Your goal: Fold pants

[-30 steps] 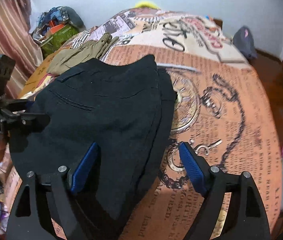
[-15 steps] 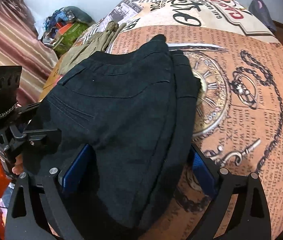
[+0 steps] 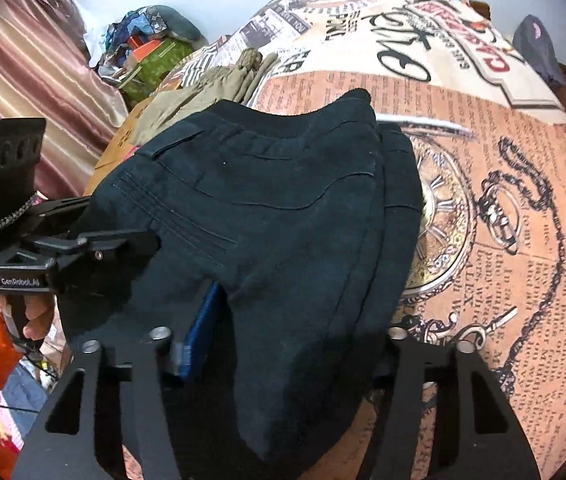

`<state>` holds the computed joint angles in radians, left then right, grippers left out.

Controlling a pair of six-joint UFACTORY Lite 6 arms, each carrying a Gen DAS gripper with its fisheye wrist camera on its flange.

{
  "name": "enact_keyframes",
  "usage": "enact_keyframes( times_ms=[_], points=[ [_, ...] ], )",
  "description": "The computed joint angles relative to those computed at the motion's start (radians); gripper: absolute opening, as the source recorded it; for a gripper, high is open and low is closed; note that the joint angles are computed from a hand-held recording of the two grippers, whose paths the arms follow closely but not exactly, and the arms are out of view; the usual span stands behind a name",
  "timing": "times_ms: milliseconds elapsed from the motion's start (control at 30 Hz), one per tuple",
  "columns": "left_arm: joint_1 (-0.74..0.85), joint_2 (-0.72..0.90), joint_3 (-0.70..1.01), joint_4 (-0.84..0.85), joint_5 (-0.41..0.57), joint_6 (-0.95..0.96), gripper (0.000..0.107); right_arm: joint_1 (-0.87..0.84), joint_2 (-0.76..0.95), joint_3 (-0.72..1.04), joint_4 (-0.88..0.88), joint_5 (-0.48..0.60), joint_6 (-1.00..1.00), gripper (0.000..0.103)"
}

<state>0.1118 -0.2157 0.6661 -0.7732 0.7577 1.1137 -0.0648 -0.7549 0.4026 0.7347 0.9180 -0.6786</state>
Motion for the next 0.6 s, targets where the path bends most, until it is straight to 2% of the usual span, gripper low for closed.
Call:
enact_keyframes(
  times_ms=[133, 233, 367, 600],
  points=[
    [-0.005, -0.082, -0.021, 0.019, 0.011, -0.011, 0.035, 0.083, -0.031, 0.035, -0.078, -0.033, 0.102, 0.038],
    [-0.003, -0.143, -0.036, 0.026, 0.028, -0.020, 0.033, 0.094, -0.056, 0.062, -0.103, -0.016, 0.137, 0.034],
    [0.054, -0.202, -0.021, 0.012, 0.102, -0.004, 0.032, 0.115, -0.094, 0.117, -0.148, 0.012, 0.200, 0.032],
    [0.210, -0.259, 0.066, -0.022, 0.247, 0.066, 0.032, 0.259, -0.061, 0.259, -0.251, -0.037, 0.364, 0.031]
  ],
)
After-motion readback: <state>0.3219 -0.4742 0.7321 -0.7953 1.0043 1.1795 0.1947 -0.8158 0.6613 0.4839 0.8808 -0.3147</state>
